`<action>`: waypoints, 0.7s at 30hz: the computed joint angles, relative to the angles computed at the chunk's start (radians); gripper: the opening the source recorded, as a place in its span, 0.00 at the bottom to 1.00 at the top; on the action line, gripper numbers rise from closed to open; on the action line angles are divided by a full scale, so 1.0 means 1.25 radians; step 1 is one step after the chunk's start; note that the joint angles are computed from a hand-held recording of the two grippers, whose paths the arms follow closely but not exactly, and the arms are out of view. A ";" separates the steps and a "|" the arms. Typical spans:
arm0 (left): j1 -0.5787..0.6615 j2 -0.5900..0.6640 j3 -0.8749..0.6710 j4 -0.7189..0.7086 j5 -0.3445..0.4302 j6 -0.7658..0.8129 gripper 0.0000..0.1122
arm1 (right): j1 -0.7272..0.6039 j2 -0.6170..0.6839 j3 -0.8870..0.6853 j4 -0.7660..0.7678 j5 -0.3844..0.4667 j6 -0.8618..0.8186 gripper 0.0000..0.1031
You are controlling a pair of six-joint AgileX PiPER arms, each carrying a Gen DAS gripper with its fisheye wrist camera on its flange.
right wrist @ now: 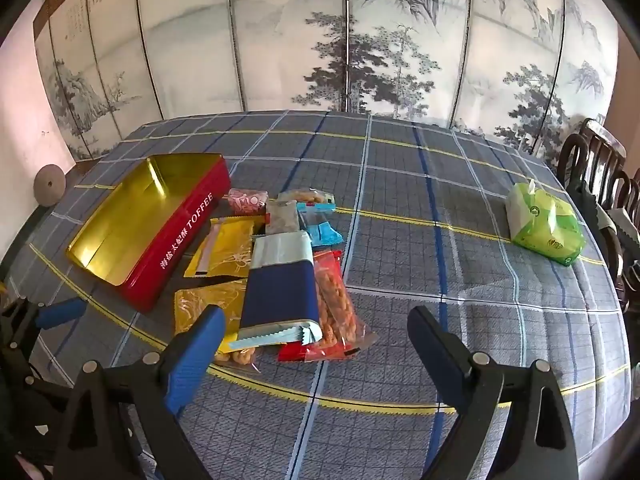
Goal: Organize snacks
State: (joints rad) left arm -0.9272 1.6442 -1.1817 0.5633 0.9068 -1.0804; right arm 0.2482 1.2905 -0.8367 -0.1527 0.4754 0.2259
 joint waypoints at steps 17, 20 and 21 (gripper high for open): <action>0.001 -0.005 0.010 -0.001 -0.004 0.002 0.88 | 0.008 -0.010 -0.002 0.015 0.004 -0.008 0.91; 0.001 -0.004 0.011 0.000 -0.005 0.002 0.88 | 0.007 -0.005 -0.001 0.026 0.000 -0.019 0.91; 0.001 -0.005 0.011 -0.001 -0.006 0.003 0.88 | 0.007 -0.007 -0.001 0.031 -0.001 -0.024 0.91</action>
